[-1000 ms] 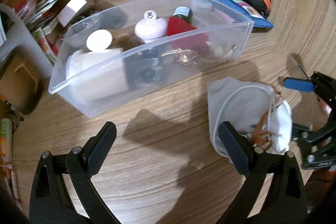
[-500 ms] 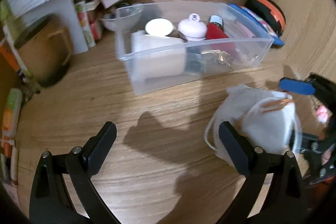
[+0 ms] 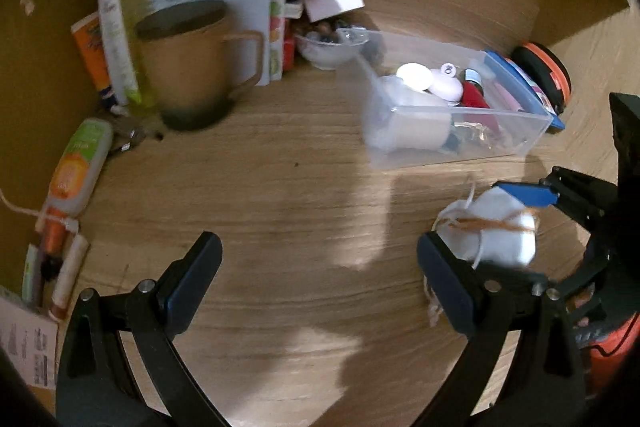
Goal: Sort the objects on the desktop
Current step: 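Grasp the white drawstring pouch with the left gripper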
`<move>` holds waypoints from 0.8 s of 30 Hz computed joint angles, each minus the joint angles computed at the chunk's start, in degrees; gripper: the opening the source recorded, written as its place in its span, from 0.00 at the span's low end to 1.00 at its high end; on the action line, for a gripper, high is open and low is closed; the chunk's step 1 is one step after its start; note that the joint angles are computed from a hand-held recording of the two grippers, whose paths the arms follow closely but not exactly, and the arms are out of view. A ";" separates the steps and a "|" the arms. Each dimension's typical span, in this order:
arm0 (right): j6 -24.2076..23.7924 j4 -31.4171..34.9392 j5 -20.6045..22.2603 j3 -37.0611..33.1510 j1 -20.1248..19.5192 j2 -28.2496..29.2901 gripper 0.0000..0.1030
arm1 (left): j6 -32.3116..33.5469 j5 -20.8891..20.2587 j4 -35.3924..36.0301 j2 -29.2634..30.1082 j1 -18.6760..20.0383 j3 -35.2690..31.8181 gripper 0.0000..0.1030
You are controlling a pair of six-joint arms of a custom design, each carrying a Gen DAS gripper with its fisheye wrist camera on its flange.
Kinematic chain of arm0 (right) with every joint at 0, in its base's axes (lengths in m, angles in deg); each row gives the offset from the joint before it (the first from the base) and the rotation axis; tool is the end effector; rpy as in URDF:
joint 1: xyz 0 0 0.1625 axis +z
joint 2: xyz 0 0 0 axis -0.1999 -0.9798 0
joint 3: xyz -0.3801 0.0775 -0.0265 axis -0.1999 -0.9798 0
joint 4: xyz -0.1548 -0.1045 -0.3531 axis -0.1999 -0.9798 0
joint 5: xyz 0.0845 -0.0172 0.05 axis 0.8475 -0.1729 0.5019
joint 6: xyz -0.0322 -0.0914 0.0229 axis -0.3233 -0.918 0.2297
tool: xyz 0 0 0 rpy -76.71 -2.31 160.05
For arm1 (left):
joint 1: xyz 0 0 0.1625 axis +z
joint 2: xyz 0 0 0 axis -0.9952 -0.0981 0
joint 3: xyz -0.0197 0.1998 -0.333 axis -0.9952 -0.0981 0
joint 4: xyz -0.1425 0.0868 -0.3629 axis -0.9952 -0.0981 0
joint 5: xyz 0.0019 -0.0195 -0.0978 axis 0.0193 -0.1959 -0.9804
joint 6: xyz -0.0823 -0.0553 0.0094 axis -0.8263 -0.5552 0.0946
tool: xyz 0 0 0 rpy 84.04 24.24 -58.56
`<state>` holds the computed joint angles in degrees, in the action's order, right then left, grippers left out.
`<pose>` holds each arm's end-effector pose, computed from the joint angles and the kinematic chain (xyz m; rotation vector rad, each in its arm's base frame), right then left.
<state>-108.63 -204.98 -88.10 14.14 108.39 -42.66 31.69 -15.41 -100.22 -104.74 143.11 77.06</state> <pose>0.1949 -0.6984 0.1088 1.2901 -2.4212 0.3991 -0.1615 -0.6607 0.1492 0.3577 2.3632 -0.8300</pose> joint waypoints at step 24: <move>11.81 11.43 5.00 -7.14 -3.90 -2.46 0.76 | 18.43 -5.90 9.72 13.27 -2.78 -14.58 0.96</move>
<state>-96.82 -193.55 -83.10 7.00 104.49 -45.12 50.13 -21.31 -90.49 -91.47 140.33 62.48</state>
